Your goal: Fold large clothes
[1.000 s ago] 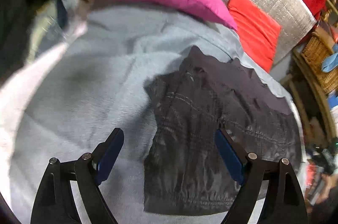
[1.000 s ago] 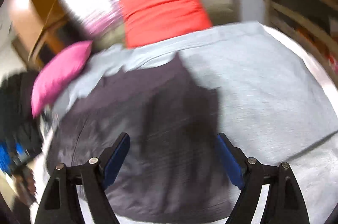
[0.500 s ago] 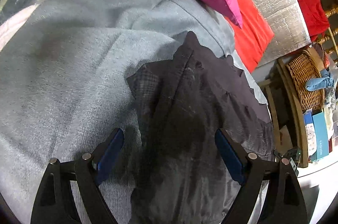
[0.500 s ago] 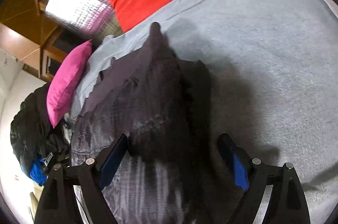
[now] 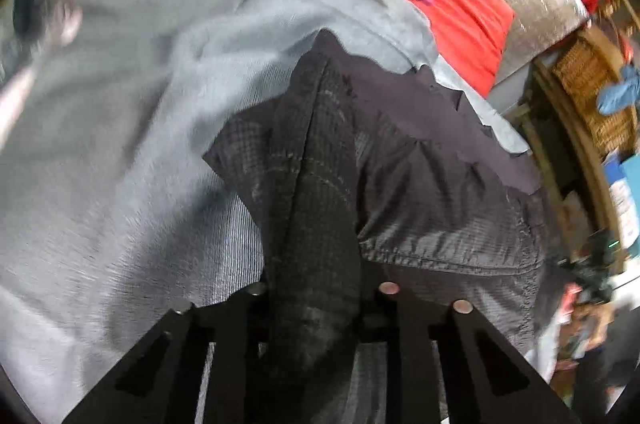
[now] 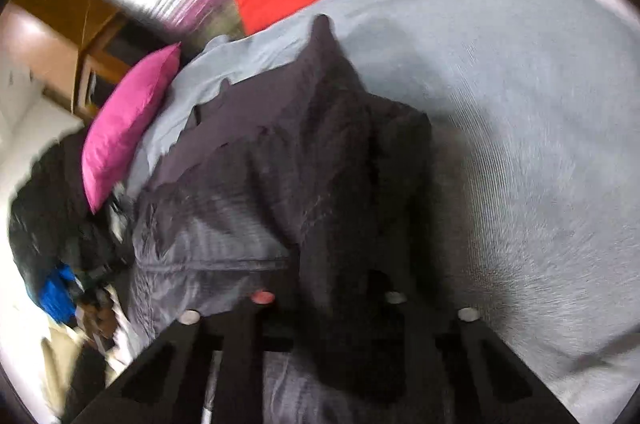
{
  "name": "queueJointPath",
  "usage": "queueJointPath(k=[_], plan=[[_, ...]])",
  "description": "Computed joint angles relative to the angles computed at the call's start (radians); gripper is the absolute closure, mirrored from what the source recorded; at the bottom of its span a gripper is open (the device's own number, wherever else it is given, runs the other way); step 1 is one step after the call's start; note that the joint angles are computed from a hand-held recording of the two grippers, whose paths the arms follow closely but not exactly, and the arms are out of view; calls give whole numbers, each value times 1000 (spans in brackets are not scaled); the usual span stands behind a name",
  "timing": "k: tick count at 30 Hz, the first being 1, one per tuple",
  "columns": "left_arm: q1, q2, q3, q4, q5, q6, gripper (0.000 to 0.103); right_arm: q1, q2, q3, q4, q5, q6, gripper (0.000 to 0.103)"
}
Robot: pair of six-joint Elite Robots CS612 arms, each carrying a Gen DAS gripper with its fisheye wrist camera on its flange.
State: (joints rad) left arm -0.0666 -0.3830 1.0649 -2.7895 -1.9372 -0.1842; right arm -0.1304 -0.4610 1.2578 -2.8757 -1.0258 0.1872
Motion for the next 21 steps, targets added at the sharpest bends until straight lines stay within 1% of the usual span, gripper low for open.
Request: queueJointPath(k=[2, 4, 7, 10, 12, 14, 15, 17, 18, 19, 20, 21], plan=[[-11, -32, 35, -49, 45, 12, 85, 9, -30, 18, -10, -44, -13, 92], [-22, -68, 72, -106, 73, 22, 86, 18, -66, 40, -27, -67, -42, 93], [-34, -134, 150, -193, 93, 43, 86, 27, -122, 80, -56, -76, -91, 94], [-33, -202, 261, -292, 72, 50, 86, 29, -184, 153, -110, -96, -119, 94], [-25, -237, 347, -373, 36, 32, 86, 26, -224, 220, -154, -111, -141, 94], [-18, -252, 416, -424, 12, 9, 86, 12, -262, 313, -214, -97, -148, 94], [-14, -251, 449, -451, -2, -18, 85, 7, -270, 341, -232, -93, -150, 94], [-13, -238, 490, -458, -23, -26, 81, -8, -276, 411, -272, -70, -126, 92], [-16, -224, 500, -425, -15, -20, 74, -19, -265, 442, -286, -42, -93, 91], [-22, -214, 501, -354, 23, -14, 66, -27, -251, 455, -287, -22, -77, 86], [-31, -198, 502, -324, 78, -21, 58, -31, -230, 465, -257, -28, -66, 78], [-27, -178, 499, -336, 90, -39, 39, -27, -219, 465, -209, -74, -64, 69]])
